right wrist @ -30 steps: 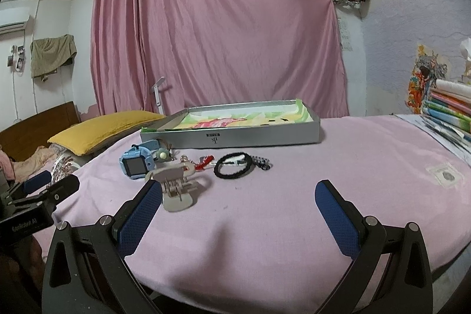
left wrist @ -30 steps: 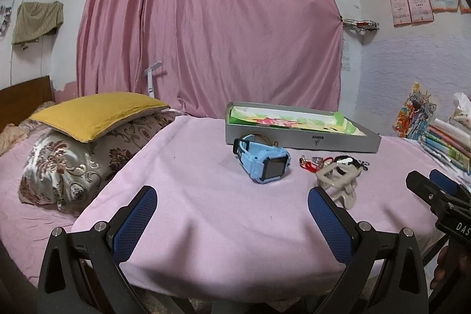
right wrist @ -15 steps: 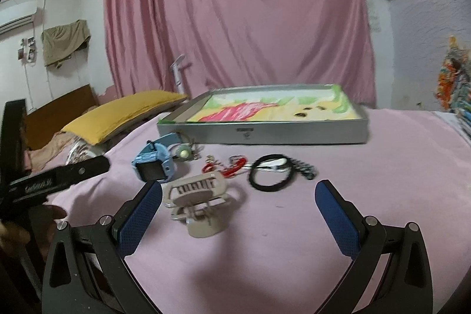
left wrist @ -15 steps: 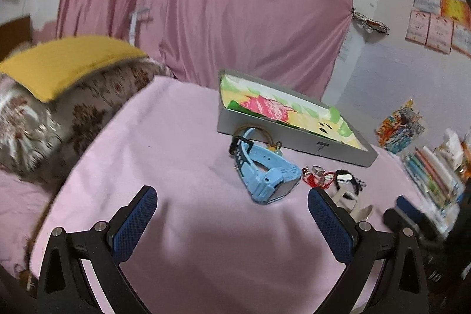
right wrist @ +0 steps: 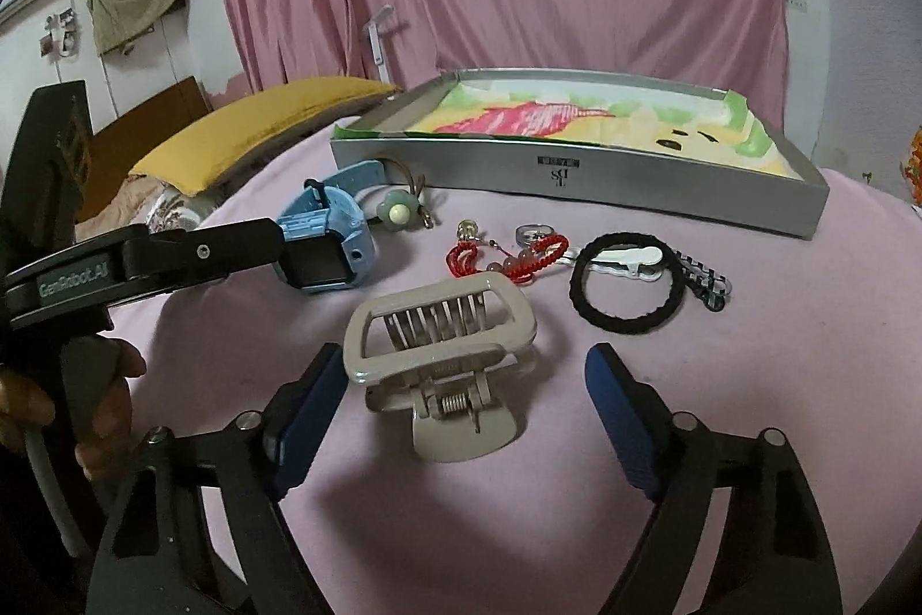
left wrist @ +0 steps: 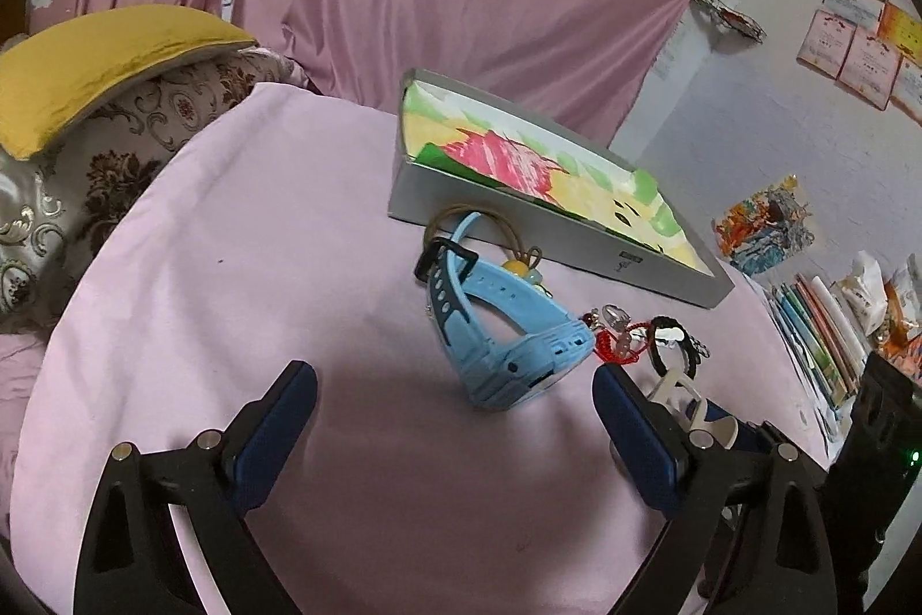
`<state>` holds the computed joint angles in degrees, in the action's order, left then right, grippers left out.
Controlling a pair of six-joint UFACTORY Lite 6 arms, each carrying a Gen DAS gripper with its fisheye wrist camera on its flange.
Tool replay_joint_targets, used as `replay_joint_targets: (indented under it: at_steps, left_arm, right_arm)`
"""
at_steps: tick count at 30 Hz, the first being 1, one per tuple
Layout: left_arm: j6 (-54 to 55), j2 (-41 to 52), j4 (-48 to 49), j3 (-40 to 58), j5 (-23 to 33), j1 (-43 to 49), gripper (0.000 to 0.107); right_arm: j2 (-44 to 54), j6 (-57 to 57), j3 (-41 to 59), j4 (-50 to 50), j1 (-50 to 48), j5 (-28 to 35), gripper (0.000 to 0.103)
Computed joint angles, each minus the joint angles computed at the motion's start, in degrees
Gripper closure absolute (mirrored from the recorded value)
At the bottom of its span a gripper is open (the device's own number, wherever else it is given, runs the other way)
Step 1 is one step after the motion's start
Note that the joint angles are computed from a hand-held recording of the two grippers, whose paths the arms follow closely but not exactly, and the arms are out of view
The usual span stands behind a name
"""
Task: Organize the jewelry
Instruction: 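Grasp the blue smartwatch with the left gripper while the right gripper grasps the beige claw clip, then carry the watch and claw clip into the sand tray and open both grippers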
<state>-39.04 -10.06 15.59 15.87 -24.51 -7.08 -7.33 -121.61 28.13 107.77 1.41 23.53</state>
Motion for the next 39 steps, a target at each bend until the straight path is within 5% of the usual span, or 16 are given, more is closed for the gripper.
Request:
replay_joint_targets:
  at_steps: [2,11,16,24,27,39]
  left_arm:
    - [-1.3,1.5,2.3,1.4,0.4,0.4,0.011]
    - [0.6,7.0,0.7,7.4,2.7,-3.0,0.015]
    - [13.0,10.2,-14.3,12.0,6.4,-7.7,0.018]
    - [36.1,12.4,-39.4,14.7,7.2,-11.9,0.041]
    - [29.8,11.0,-33.0,13.5,7.7,-11.3,0.053]
    - [25.8,-3.1,-31.7,-1.7,1.4,-17.0,0.054]
  right_arm:
    - [0.9,2.5,1.4,-1.6,0.1,-0.8,0.043]
    - [2.5,9.8,4.3,-8.0,-5.3,0.3,0.043]
    - [2.9,9.8,4.4,-8.6,-7.8,2.3,0.043]
    - [4.3,8.1,4.7,-8.9,-9.2,4.1,0.043]
    - [4.5,7.0,4.3,-8.5,-9.4,4.4,0.043]
    - [-0.4,-4.8,-4.1,-2.5,-15.3,13.4,0.043]
